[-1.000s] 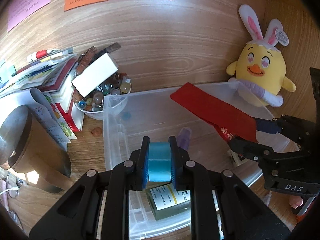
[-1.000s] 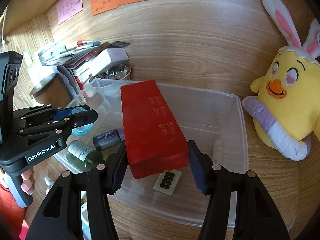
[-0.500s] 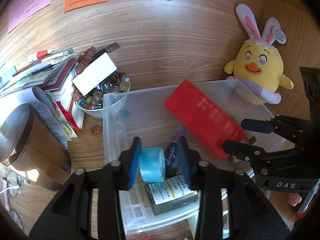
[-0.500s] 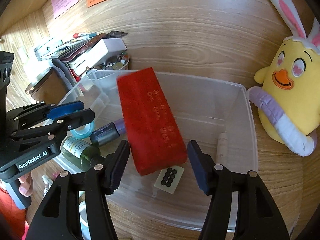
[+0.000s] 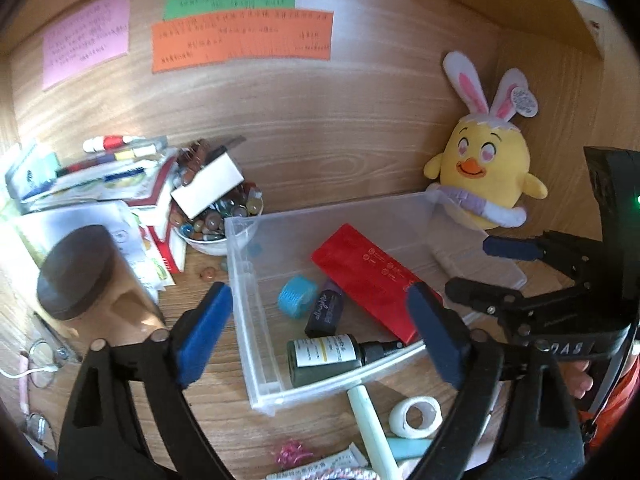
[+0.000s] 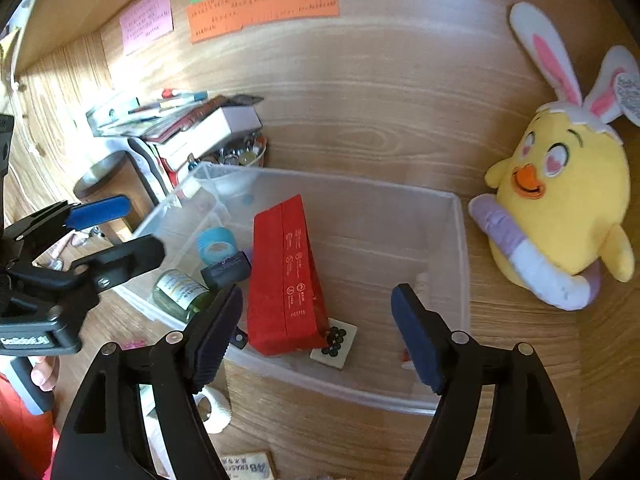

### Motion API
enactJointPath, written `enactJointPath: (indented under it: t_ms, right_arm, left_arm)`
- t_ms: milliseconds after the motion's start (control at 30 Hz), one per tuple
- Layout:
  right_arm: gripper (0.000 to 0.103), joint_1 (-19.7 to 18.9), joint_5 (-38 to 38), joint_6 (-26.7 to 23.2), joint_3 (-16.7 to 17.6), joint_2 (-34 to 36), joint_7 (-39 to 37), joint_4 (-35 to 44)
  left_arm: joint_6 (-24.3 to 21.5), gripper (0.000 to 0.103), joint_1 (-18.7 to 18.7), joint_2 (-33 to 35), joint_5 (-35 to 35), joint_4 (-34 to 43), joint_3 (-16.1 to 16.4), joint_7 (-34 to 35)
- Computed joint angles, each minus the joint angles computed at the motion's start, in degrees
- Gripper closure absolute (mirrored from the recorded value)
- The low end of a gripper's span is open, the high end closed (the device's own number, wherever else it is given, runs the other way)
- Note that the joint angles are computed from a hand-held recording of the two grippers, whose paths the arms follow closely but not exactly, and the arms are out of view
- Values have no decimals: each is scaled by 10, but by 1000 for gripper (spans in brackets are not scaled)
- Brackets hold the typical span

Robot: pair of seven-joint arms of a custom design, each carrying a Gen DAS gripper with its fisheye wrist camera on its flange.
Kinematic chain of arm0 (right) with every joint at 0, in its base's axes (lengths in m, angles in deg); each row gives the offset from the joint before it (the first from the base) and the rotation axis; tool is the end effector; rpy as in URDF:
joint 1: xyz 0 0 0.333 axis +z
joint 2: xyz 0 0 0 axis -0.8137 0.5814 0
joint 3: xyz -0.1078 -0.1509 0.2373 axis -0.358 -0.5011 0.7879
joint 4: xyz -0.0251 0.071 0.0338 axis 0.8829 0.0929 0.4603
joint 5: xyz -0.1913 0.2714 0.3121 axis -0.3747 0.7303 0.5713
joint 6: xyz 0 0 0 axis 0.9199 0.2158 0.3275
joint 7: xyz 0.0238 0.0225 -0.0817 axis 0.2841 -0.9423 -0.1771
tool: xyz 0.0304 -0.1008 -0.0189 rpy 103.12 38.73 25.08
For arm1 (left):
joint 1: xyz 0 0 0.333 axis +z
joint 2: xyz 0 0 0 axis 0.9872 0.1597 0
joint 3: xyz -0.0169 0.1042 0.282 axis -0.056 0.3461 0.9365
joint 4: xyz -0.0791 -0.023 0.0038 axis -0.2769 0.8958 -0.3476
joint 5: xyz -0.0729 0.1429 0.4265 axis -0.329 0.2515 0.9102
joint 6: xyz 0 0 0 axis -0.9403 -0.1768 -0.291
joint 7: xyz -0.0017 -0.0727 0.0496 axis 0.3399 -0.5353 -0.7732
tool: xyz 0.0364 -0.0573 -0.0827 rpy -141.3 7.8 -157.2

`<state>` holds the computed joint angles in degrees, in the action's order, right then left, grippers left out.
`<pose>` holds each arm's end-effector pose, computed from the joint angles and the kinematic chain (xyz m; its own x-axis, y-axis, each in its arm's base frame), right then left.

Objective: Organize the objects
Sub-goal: 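Carry the blue tape roll and red pouch into the clear box and release both, then move both tools back over the loose items on the desk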

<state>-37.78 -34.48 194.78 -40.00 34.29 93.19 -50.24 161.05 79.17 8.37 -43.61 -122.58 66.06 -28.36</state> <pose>0.5463 0.2850 0.4374 0.2431 -0.9676 -0.0683 -0.6914 -0.1234 -0.7118 0.5114 -0.2211 0.4239 -0.2082 -0.9766 0.0540 -0.6137 0.0875 -0.7847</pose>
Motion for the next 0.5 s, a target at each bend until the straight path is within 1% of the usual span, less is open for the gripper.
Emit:
enactJointPath:
  t_ms: [67,133,267,500]
  right_arm:
    - [26,-5,-21,4,3,-13,20,-11]
    - [21,-14,-38,10,10,-28,40,-24]
    - [21,-30,-32,25,22,-57,46,-54]
    - [21,-88,-55,34,73,-100,87,-97]
  left_arm:
    - [2,8,10,-20,11,-15,-8,-9]
    - [2,6,10,-38,10,-30,-8,-8]
    - [0,4,-18,-68,-21,-64,16,21]
    - [-7,4,-49,-110,-71,-121,37,67]
